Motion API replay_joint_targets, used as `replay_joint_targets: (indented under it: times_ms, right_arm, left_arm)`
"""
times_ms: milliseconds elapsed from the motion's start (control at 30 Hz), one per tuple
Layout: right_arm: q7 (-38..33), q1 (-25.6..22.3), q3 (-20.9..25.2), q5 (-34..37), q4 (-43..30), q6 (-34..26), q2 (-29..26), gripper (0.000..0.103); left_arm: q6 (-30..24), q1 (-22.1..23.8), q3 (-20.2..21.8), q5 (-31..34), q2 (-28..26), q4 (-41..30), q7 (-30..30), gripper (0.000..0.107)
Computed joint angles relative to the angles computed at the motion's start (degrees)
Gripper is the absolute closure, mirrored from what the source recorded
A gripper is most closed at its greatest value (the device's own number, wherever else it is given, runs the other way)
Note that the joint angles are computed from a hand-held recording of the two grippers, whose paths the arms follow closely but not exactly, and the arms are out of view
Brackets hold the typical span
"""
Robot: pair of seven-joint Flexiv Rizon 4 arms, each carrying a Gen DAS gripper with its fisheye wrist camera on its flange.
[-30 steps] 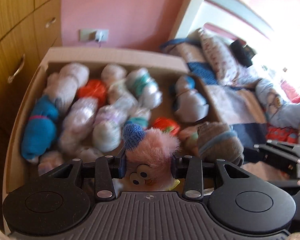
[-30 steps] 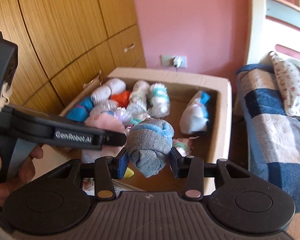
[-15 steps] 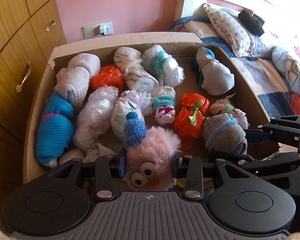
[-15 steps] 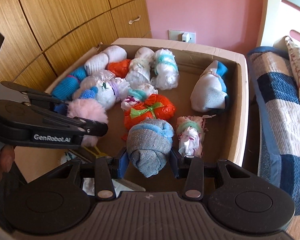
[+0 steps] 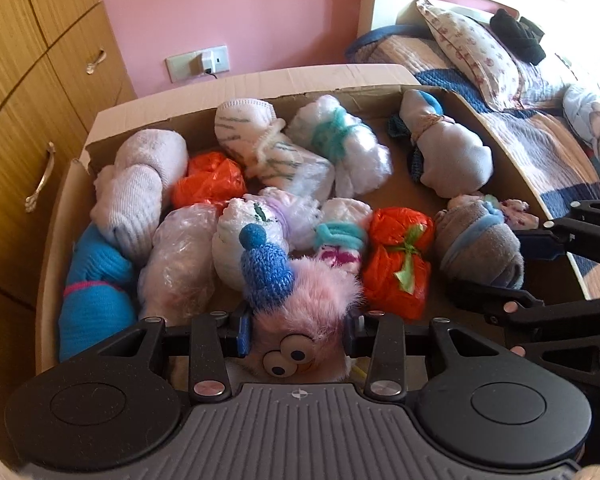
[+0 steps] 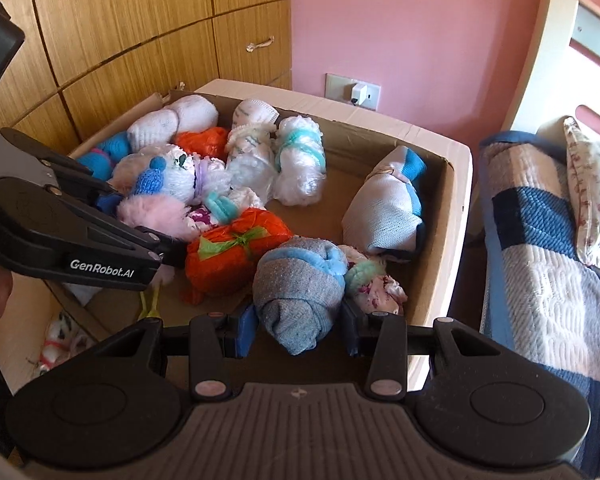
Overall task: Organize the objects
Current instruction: 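Lower both items into the box and open both grippers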
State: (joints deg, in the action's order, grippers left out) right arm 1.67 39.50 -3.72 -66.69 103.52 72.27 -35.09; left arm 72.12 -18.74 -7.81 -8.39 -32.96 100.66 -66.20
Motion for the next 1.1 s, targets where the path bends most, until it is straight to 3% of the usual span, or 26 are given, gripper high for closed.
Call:
replay_joint_targets:
  times_ms: [200,400,1100]
  right_arm:
    - [-0.3,0.6,0.0,-0.1,0.0,-0.7,-0.1,0.061]
    - [1.6,0.7,0.0,-2.1,0.3,-1.1,0.5,0.050]
    - [11.8,-0.5,3.7,-11.1,2.1,-6.0,5.1,0.048]
  left_arm:
    - [-0.1,0.1,0.3,-0.4,-0.7,-0.9,-1.1,0.052]
    - [-0.5,-0.6,1.4,0.4,-0.5,-1.0,-3.0,0.041]
    - [5.5,4.8,-3.1,-5.9,8.8,10.0,1.5,0.035]
